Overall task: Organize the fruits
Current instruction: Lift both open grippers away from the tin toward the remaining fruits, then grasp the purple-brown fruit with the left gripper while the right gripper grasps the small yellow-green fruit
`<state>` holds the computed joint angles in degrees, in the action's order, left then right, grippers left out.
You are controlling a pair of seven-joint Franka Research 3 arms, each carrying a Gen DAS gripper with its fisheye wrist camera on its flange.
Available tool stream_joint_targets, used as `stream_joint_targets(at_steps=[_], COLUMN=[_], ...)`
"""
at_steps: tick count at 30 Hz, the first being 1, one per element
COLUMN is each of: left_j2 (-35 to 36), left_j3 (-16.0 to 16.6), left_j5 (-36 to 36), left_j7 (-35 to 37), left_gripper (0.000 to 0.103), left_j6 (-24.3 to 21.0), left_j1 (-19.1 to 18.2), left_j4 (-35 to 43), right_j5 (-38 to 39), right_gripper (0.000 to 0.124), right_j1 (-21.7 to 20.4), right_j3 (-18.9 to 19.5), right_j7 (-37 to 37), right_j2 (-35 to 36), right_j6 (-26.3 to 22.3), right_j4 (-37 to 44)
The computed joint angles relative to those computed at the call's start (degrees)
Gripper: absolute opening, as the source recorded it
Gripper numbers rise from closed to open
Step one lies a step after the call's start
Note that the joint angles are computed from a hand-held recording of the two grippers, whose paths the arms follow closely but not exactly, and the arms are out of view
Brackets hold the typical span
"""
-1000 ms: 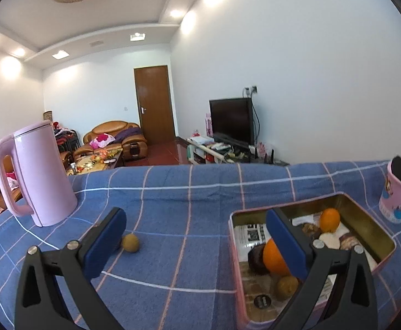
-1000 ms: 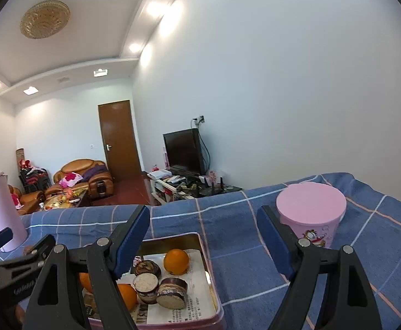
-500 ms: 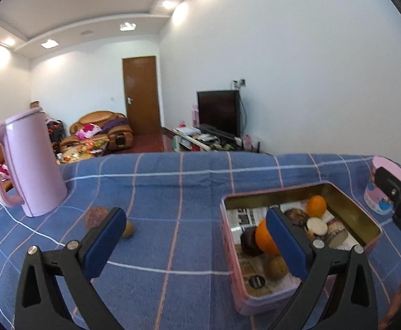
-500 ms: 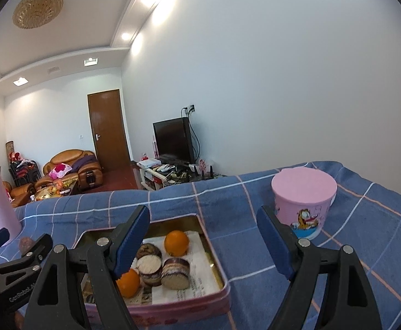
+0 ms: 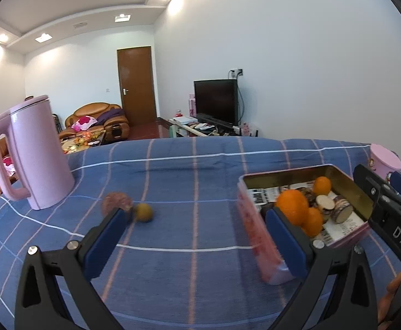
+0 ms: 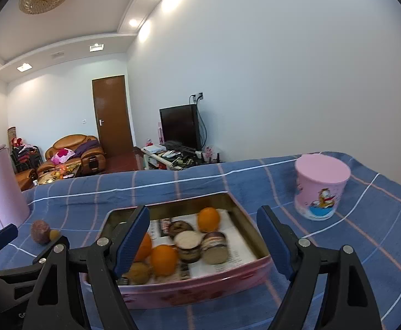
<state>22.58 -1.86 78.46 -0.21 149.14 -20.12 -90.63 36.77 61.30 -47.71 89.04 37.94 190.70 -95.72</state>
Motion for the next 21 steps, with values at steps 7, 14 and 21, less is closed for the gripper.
stream_joint_targets(at_steps=[7,14,21], left_j2=[-1.72,-2.75,-3.34], left_j3=[0.65,0.79,1.13], left_j5=[-0.88,-1.42,-3.4], left_j7=[0.69,0.92,2.84], left_gripper=[0.103,0.103,0.103], left_j6=[-0.8,0.3,0.49], left_j1=[2.07,4.83,7.7], left_j4=[-2.43,-4.27,-5.38], right_j5=[-1.9,-7.31,-12.54], right_gripper=[0.081,0.081,0.081], right_j1=[1.28,0.39,-1.47], right_j3=[-0.56,1.22,2.89], right_j7=[4.87,9.83,15.02], right_j2=[2.44,4.53,7.66], right_j6=[-2.62,-4.38,-8.25], right_j4=[3.27,7.7,14.3])
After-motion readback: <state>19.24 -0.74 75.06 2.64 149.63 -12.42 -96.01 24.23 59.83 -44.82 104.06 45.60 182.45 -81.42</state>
